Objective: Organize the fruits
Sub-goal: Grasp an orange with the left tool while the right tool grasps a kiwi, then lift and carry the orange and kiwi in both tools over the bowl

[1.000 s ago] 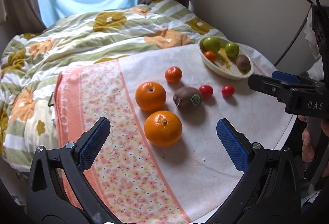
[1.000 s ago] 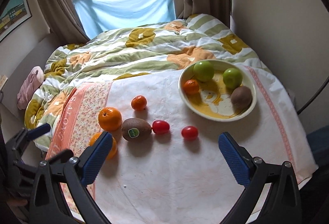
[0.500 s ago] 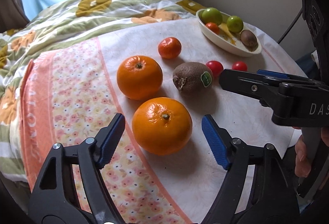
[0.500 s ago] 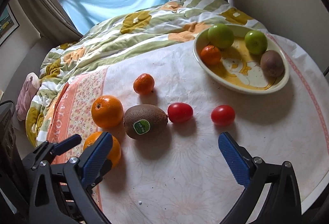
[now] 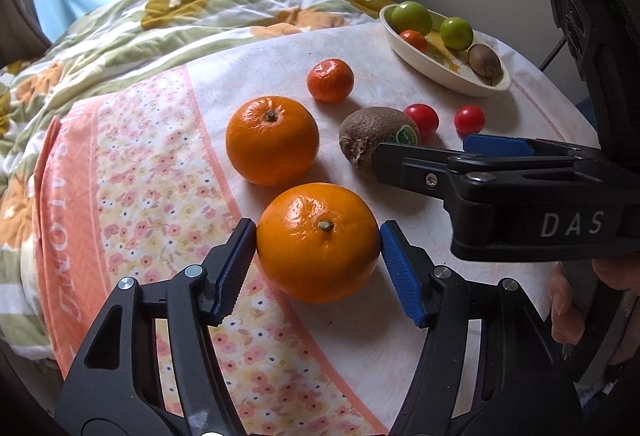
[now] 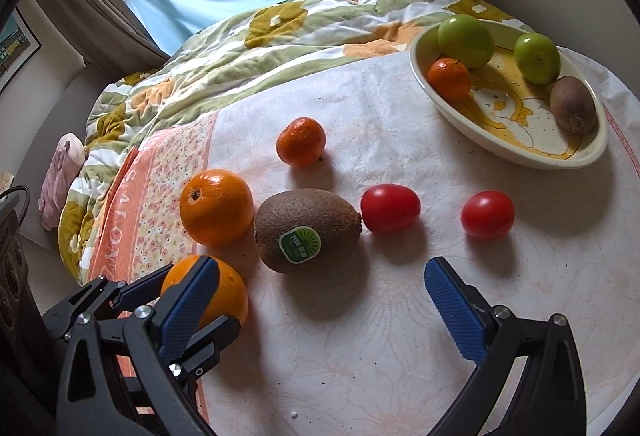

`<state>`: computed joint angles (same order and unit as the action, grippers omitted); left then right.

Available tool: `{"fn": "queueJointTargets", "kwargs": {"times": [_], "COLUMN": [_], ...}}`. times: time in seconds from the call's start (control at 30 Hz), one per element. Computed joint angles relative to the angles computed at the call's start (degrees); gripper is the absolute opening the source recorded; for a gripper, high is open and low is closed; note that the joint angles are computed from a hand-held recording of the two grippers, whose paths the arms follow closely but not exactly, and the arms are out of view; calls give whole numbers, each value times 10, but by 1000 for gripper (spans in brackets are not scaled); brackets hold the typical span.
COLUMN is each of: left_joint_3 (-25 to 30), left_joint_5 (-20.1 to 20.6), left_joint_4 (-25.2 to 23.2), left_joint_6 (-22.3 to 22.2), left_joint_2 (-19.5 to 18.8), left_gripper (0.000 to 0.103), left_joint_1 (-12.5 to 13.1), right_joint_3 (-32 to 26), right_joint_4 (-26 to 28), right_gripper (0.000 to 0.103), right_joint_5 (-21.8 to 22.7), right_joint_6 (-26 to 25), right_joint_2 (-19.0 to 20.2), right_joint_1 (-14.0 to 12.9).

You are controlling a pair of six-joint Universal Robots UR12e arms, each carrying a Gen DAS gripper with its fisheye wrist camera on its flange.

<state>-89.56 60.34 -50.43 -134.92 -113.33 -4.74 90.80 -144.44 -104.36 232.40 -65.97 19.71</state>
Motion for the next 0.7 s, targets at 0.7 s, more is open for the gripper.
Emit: {"fn": "queueJointTargets", "kwargs": {"times": [0.7], "left_joint_3": [-4], "left_joint_5": [16], "left_joint_4": [12], "left_joint_6": [-38], "left_joint_2": [3], "left_gripper": [67], "left_joint_1": [17], "right_joint_3": [-26], "right_joint_4": [-2], "right_gripper": [78], "right_joint_5": [9], "right_joint_6": [-56], "right_joint_2": [29], "right_joint_1": [-5]}}
